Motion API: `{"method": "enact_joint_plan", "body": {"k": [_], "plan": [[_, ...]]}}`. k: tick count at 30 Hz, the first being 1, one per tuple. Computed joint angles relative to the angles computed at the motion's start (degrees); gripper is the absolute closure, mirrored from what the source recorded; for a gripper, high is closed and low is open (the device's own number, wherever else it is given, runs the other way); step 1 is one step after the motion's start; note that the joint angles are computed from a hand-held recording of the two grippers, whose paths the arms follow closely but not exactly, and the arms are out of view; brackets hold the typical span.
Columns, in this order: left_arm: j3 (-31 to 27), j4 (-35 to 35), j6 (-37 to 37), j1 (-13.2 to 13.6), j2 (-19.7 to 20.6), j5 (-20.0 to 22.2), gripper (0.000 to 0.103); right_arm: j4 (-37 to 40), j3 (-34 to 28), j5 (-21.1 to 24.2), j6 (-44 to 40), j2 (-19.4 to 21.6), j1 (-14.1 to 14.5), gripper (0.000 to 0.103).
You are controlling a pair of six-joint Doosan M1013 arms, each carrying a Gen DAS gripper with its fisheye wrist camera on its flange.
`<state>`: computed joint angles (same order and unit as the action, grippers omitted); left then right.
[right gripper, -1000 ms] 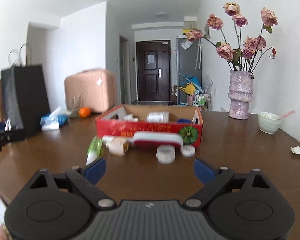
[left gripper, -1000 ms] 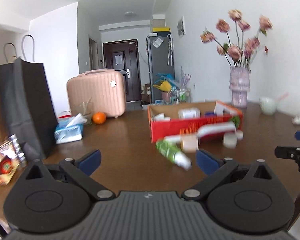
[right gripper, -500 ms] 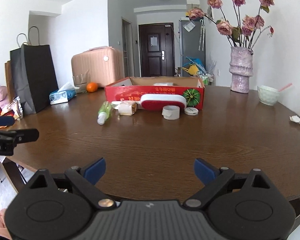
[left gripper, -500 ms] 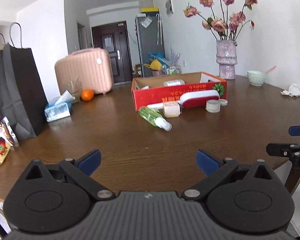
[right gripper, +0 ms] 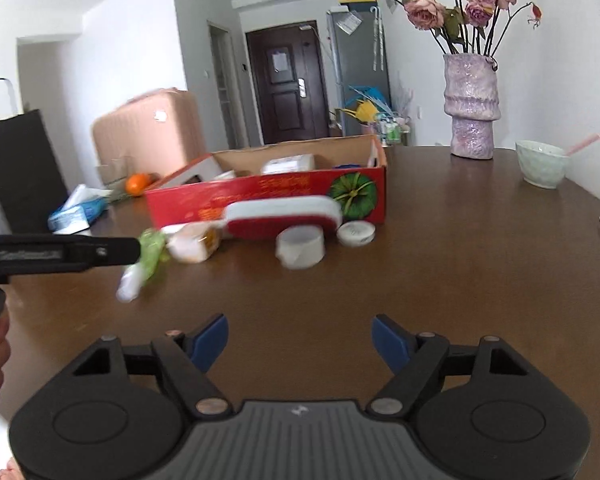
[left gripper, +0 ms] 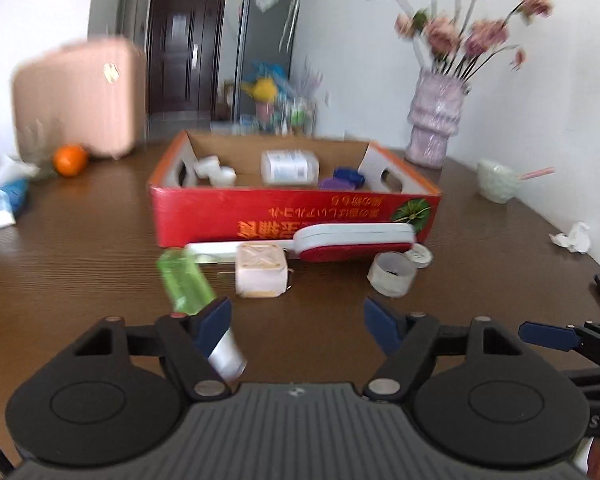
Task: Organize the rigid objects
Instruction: 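Grasp the white square cube with the left tool while the right tool grasps the clear tape roll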
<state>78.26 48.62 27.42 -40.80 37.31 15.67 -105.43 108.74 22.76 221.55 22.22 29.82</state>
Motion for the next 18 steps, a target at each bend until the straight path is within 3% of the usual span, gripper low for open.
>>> {"method": "enact_joint_plan", "body": {"k": [2,5,9,12,14,16,18], "plan": [[-4.9,-6.0,7.5,0.2,2.9,3.5,0.028,2.4,-2.2,-2.5,-3.0,1.2,-1.8,0.029],[-9.1,1.7,1.4,0.0,6.0,6.7,0.028,8.2,-5.5,-6.3,-10.0,3.0,-4.1,0.031],[-13.2,-5.1,8.9,0.8,8.6,7.8,0.028,14.5,-9.5,-9.5,-19.2,5.5,-6.0,0.031],[-14.2,-4.9,9.9,1.0,9.6,8.5,0.028,23.1,-12.5,-11.2,-29.9,7.5,-6.9,0.031],[-14.4,-3.9,8.7,1.1,10.0,8.8,0.034,29.8,-14.0,-11.9,-37.5,8.6,-7.2,0.034],[-14.3,-1.6,7.3,0.9,10.0,9.3,0.052,35.1,-15.1,-11.9,-43.7,9.3,-7.4,0.037],[-13.9,-1.5,7.5,1.0,9.9,8.6,0.053,38.0,-15.6,-12.2,-46.3,9.7,-7.6,0.040]]}}
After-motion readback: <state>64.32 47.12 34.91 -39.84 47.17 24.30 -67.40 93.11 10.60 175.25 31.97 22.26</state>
